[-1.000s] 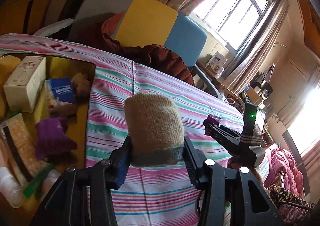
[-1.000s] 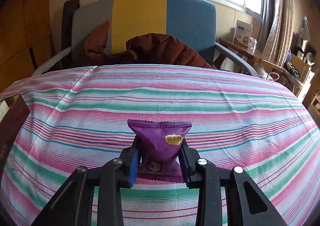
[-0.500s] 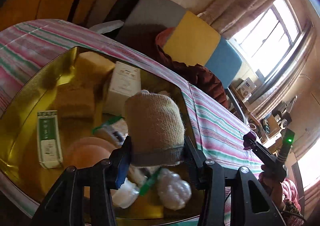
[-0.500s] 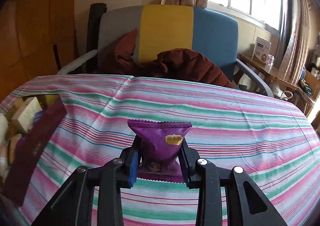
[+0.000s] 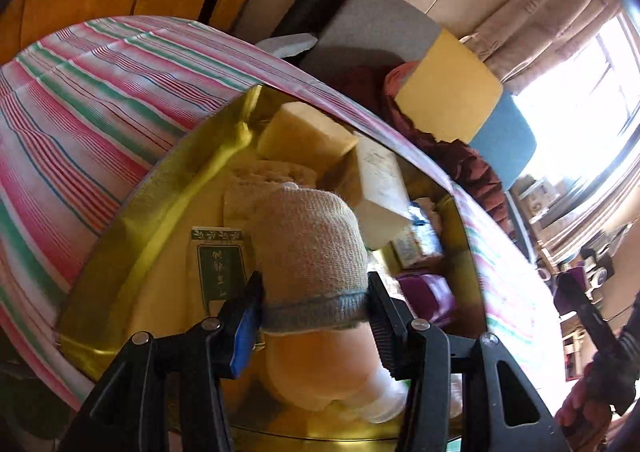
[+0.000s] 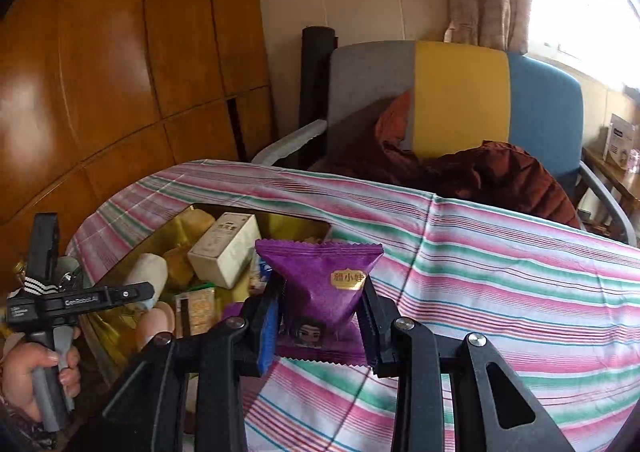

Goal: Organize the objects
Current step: 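Carry the beige sock and purple packet over to the gold tray, then release the sock with the left tool while the right tool drops the purple packet into the tray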

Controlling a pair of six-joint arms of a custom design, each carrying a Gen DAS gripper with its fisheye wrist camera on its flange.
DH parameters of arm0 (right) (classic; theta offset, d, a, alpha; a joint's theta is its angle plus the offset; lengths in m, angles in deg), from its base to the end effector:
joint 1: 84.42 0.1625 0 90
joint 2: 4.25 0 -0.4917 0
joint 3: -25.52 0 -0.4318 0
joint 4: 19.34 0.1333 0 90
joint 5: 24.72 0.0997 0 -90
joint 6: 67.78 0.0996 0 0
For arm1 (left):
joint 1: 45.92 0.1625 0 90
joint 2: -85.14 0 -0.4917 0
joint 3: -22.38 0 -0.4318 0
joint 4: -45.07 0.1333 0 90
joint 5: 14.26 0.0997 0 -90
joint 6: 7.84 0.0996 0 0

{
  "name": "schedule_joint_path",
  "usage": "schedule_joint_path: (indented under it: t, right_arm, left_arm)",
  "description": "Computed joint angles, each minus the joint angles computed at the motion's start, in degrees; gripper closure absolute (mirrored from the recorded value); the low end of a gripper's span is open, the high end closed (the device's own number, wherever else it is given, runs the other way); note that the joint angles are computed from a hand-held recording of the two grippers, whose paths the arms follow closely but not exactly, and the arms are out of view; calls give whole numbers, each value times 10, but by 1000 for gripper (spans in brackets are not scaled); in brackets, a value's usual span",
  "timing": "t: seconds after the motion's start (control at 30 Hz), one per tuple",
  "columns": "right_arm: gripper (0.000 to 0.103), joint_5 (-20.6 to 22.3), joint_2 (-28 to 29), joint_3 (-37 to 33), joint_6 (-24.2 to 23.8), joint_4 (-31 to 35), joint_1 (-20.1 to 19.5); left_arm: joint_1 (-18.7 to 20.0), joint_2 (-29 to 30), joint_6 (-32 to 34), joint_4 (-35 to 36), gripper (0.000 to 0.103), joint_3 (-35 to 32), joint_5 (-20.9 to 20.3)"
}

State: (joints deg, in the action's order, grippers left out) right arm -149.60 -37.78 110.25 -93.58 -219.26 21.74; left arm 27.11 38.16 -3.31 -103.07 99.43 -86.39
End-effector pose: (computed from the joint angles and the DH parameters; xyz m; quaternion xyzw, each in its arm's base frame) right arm 0.2966 -0.7491 0.1404 0.1605 -0.8290 0.4442 0.2996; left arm -0.0889 -0.8529 0.2689 0.1418 0.9486 -0.2545 0.1238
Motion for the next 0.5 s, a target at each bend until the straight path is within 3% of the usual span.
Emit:
schedule_joint_path:
  t: [0.1,0.17,0.3,0.5]
  right_arm:
    - [68,13,5,-6,20,31,2]
    - [68,22,9,-13,33,52,2]
    - [68,34,16,-30,59,99,1]
    - [68,41,38,-69,76,161,1]
  left_arm:
    - [-8,1,9,-3,53,1,54]
    - [-6,-4,10,-6,50,7,44]
    - [-10,-14,12,-44,28,29,38]
    - [-20,-38,24,-115,28,75,5]
